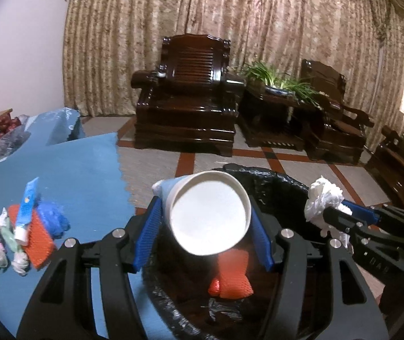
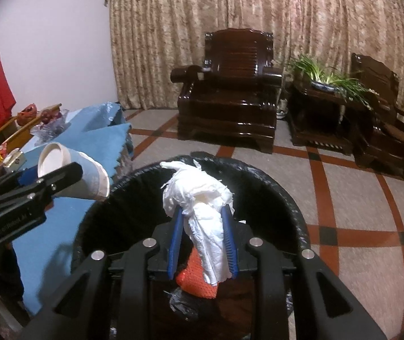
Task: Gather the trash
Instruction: 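Move both tools over the bin and release the cup and tissue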
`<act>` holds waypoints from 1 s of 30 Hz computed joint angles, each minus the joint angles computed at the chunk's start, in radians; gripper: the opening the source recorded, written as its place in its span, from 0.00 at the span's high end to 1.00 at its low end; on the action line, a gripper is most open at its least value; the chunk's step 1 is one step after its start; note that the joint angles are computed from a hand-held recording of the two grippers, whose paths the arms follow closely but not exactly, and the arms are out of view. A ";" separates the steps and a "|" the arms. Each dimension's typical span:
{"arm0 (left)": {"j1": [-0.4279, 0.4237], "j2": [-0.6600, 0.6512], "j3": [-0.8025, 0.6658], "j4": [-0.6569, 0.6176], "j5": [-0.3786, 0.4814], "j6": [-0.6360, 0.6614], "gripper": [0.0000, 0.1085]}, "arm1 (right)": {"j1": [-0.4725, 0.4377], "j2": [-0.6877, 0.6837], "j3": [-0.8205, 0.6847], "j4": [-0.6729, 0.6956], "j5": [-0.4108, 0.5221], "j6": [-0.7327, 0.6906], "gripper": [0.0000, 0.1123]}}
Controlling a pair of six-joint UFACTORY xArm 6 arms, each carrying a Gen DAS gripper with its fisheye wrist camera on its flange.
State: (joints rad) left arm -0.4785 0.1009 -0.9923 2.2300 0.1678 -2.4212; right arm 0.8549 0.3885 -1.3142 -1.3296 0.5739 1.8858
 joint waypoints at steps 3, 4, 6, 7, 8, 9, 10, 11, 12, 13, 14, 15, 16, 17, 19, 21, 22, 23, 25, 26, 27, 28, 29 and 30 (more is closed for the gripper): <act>-0.003 0.024 -0.026 0.054 -0.019 -0.049 0.37 | 0.003 -0.007 0.024 0.002 0.001 0.015 0.69; -0.003 0.027 -0.028 0.062 -0.020 -0.058 0.34 | 0.003 -0.008 0.030 0.005 0.005 0.018 0.69; 0.001 0.028 -0.029 0.091 -0.028 -0.094 0.31 | -0.001 -0.010 0.038 0.007 0.004 0.022 0.65; 0.004 0.027 -0.025 0.090 -0.029 -0.095 0.30 | -0.001 -0.013 0.045 0.005 0.007 0.028 0.59; 0.007 0.021 -0.017 0.085 -0.026 -0.091 0.28 | -0.003 -0.014 0.047 0.006 0.009 0.029 0.52; 0.010 0.017 -0.012 0.076 -0.024 -0.085 0.27 | -0.002 -0.017 0.050 0.006 0.014 0.033 0.50; 0.015 0.009 -0.004 0.074 -0.022 -0.086 0.25 | 0.001 -0.018 0.052 0.006 0.019 0.035 0.45; 0.020 -0.001 0.004 0.072 -0.021 -0.086 0.22 | 0.001 -0.018 0.051 0.007 0.023 0.033 0.36; 0.026 -0.012 0.016 0.068 -0.017 -0.084 0.21 | 0.004 -0.016 0.048 0.009 0.030 0.032 0.30; 0.031 -0.020 0.025 0.059 -0.013 -0.075 0.19 | 0.010 -0.015 0.042 0.011 0.042 0.030 0.23; 0.037 -0.029 0.033 0.047 -0.012 -0.061 0.17 | 0.014 -0.010 0.031 0.016 0.047 0.023 0.20; 0.045 -0.043 0.046 0.031 -0.010 -0.043 0.17 | 0.015 -0.008 0.025 0.018 0.046 0.019 0.19; 0.052 -0.053 0.056 0.023 -0.009 -0.035 0.16 | 0.018 -0.005 0.017 0.019 0.047 0.018 0.16; 0.060 -0.063 0.066 0.016 -0.009 -0.029 0.15 | 0.023 0.000 0.008 0.019 0.051 0.017 0.14; 0.079 -0.090 0.093 -0.005 -0.006 -0.011 0.14 | 0.024 0.004 -0.003 0.014 0.043 0.013 0.14; 0.096 -0.119 0.123 -0.027 -0.001 0.009 0.13 | 0.029 0.016 -0.028 0.012 0.041 0.001 0.14; 0.107 -0.138 0.141 -0.036 0.002 0.018 0.13 | 0.032 0.021 -0.039 0.013 0.039 -0.004 0.14; 0.119 -0.157 0.159 -0.045 0.004 0.028 0.13 | 0.035 0.031 -0.055 0.013 0.034 -0.010 0.14; 0.145 -0.188 0.183 -0.081 0.003 0.072 0.13 | 0.044 0.050 -0.085 0.011 0.031 -0.018 0.14; 0.159 -0.212 0.208 -0.101 0.010 0.094 0.13 | 0.047 0.063 -0.105 0.013 0.025 -0.028 0.14; 0.169 -0.228 0.224 -0.103 0.013 0.097 0.13 | 0.050 0.076 -0.124 0.016 0.021 -0.036 0.14; 0.183 -0.251 0.245 -0.116 0.016 0.108 0.13 | 0.055 0.088 -0.141 0.021 0.020 -0.042 0.14; 0.195 -0.273 0.266 -0.136 0.023 0.125 0.13 | 0.058 0.104 -0.165 0.028 0.017 -0.053 0.14; 0.202 -0.290 0.281 -0.157 0.030 0.144 0.13 | 0.062 0.122 -0.192 0.035 0.009 -0.067 0.14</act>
